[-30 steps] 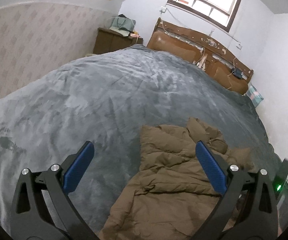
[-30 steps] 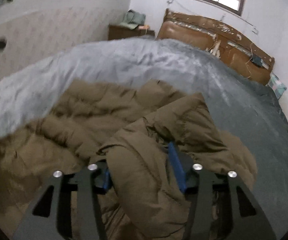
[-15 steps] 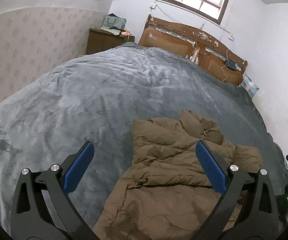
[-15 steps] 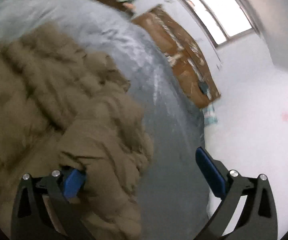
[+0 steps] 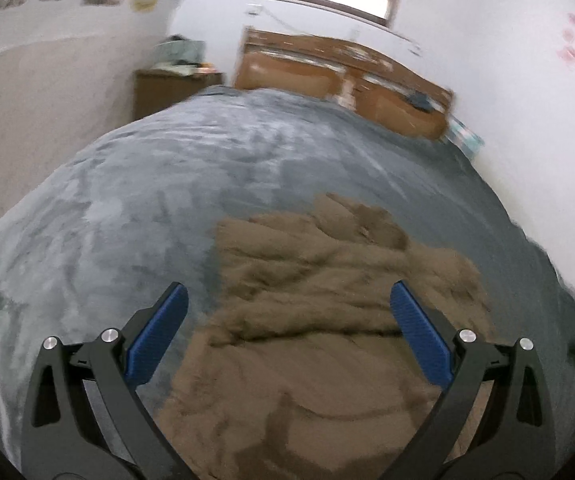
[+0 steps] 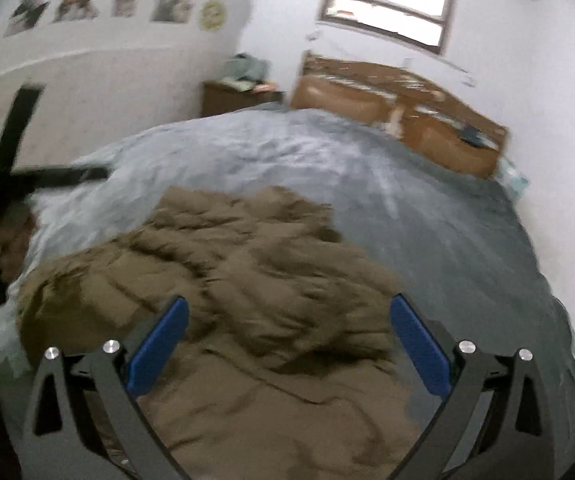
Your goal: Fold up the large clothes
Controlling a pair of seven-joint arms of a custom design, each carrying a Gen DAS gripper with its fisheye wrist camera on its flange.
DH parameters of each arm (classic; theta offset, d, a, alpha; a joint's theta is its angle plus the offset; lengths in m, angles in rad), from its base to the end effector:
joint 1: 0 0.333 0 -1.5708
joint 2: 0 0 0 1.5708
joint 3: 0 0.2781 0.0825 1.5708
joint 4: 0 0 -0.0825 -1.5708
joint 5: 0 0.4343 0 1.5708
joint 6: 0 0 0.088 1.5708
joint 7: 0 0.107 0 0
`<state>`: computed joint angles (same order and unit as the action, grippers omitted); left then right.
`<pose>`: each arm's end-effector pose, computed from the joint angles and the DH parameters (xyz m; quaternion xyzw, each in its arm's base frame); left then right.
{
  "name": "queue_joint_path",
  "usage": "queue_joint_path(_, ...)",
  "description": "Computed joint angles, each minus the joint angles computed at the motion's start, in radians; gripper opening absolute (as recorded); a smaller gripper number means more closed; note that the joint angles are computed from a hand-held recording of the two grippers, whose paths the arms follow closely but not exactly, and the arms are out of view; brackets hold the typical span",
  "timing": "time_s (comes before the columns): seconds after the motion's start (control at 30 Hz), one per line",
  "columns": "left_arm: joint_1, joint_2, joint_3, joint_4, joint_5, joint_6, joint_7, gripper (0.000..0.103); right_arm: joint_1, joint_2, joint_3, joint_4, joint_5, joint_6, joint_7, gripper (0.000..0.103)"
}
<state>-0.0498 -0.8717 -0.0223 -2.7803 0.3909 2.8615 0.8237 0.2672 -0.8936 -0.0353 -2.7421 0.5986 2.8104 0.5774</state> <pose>0.4118 -0.0505 0.5144 -0.7239 0.5049 -0.3645 0.2970 0.4068 0.0679 0.5338 -0.7980 0.3457 -0.3123 0.3823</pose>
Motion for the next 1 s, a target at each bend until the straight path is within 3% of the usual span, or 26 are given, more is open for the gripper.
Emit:
queue_joint_path(0.1, -0.045, 0.023, -0.054, 0.019, 0.019, -0.014, 0.013, 0.1, -0.053, 0.042, -0.004, 0.028, 0.011, 0.074, 0.047, 0.101)
queue_joint_path(0.2, -0.047, 0.058, -0.135, 0.059, 0.061, -0.039, -0.015, 0.1, -0.113, 0.104, -0.013, 0.078, 0.037, 0.121, 0.145, 0.101)
queue_joint_path(0.3, -0.049, 0.102, -0.201, 0.115, 0.108, -0.074, -0.062, 0.1, -0.176, 0.149, -0.043, 0.134, 0.072, 0.089, 0.275, 0.101)
queue_joint_path(0.4, -0.044, 0.168, -0.265, 0.184, 0.169, -0.112, -0.117, 0.1, -0.187, 0.178, -0.106, 0.178, 0.115, 0.047, 0.328, 0.101)
queue_joint_path(0.7, -0.109, 0.502, -0.323, 0.457, 0.29, -0.3, -0.201, 0.1, -0.21, 0.233, -0.173, 0.221, 0.191, 0.05, 0.323, 0.101)
queue_joint_path(0.87, -0.178, 0.659, -0.298, 0.578, 0.314, -0.368, -0.145, 0.1, -0.229, 0.262, -0.181, 0.245, 0.219, 0.012, 0.335, 0.101)
queue_joint_path(0.93, -0.191, 0.715, -0.291, 0.624, 0.344, -0.426, -0.125, 0.09, -0.241, 0.278, -0.161, 0.246, 0.206, 0.011, 0.341, 0.101)
queue_joint_path(1.0, -0.205, 0.755, -0.26, 0.653, 0.285, -0.448, -0.034, 0.039, -0.247, 0.282, -0.15, 0.247, 0.194, 0.001, 0.341, 0.101)
